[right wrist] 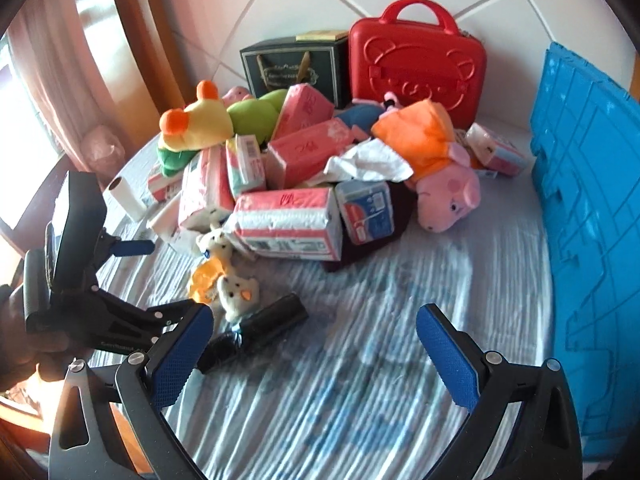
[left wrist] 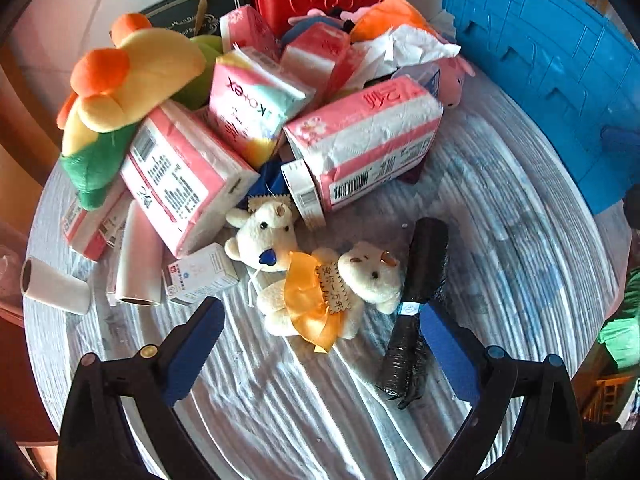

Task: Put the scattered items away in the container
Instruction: 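Grasp the black bag roll with the right gripper while the left reaches the white teddy bear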

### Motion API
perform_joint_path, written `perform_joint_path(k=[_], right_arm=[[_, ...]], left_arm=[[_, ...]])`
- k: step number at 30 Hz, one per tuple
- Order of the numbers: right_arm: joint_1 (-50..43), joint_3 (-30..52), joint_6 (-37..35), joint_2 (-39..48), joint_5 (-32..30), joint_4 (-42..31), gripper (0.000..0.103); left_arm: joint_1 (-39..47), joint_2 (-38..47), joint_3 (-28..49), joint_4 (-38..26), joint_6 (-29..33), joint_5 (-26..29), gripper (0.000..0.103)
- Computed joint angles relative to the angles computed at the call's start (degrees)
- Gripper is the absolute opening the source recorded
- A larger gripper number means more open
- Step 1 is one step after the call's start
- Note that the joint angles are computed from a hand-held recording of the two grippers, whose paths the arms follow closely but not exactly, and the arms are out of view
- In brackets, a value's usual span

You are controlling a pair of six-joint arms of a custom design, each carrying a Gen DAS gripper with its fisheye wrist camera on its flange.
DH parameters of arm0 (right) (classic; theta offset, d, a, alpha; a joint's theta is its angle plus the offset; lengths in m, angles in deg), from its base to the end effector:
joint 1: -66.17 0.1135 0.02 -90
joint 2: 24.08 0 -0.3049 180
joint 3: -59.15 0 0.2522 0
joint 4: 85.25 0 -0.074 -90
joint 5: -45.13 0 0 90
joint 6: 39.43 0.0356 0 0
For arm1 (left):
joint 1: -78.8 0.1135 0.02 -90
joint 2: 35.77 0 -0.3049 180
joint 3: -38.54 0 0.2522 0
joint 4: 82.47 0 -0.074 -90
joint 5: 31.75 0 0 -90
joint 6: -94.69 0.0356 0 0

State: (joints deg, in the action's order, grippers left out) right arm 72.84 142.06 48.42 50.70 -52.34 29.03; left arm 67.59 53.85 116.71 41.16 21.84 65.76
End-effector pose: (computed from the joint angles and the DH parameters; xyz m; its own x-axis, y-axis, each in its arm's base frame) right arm 0.2460 0.0334 0.3511 -0.8310 -0.1346 -0.5397 -0.2157 0.9723 0.0896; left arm 0.2997 -0.0641 0.2671 -0.7968 0.4560 -0.3964 0.4983 0.8670 -0.0043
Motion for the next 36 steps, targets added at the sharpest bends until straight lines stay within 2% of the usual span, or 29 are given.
perform_joint_path(k=[4, 10, 14, 16, 19, 22, 30, 33, 35, 36], right_arm=[[3.8, -4.9, 3.2, 1.7, 2.0, 2.7, 0.103], [8.2, -8.7, 6.3, 5.8, 4.3, 5.6, 0.103], [9.6, -9.1, 7.1, 9.0, 5.4, 7.3, 0.103], [10.0, -8.9, 7.9, 11.2, 5.8, 8.3, 0.103], [10.8, -8.6, 8.8, 14.5, 6.2, 9.9, 0.103], [12.1, -8.1, 9.6, 17.7, 6.7, 11.4, 0.103], [15.6, -5.9, 10.7, 22.7, 9.4, 14.7, 0.102], [16.4, -4.9, 10.5, 24.9, 10.2, 14.2, 0.087], [16.8, -5.1, 9.9, 25.3, 10.4, 14.4, 0.065], [16.9, -5.5, 9.6, 24.9, 10.5, 14.8, 0.06]], left_arm=[[-0.2, 4.6, -1.2, 3.4, 2.0, -0.4, 0.09], [-1.3, 9.4, -1.8, 7.1, 3.2, 1.7, 0.087], [-2.0, 9.8, -3.0, 9.2, 3.0, 0.9, 0.07], [-0.7, 9.3, -1.8, 7.5, 2.2, 2.9, 0.055], [1.3, 7.5, -1.3, 5.8, 3.2, 5.3, 0.047], [2.8, 5.9, -0.9, 3.8, 4.7, 6.8, 0.043], [7.3, 3.0, 0.8, -0.9, 7.6, 10.5, 0.041], [9.6, 2.9, 0.7, -2.0, 10.1, 11.5, 0.041], [10.3, 2.5, 0.8, -3.1, 11.0, 11.9, 0.041], [10.7, 2.2, 1.0, -3.7, 11.4, 12.2, 0.041]])
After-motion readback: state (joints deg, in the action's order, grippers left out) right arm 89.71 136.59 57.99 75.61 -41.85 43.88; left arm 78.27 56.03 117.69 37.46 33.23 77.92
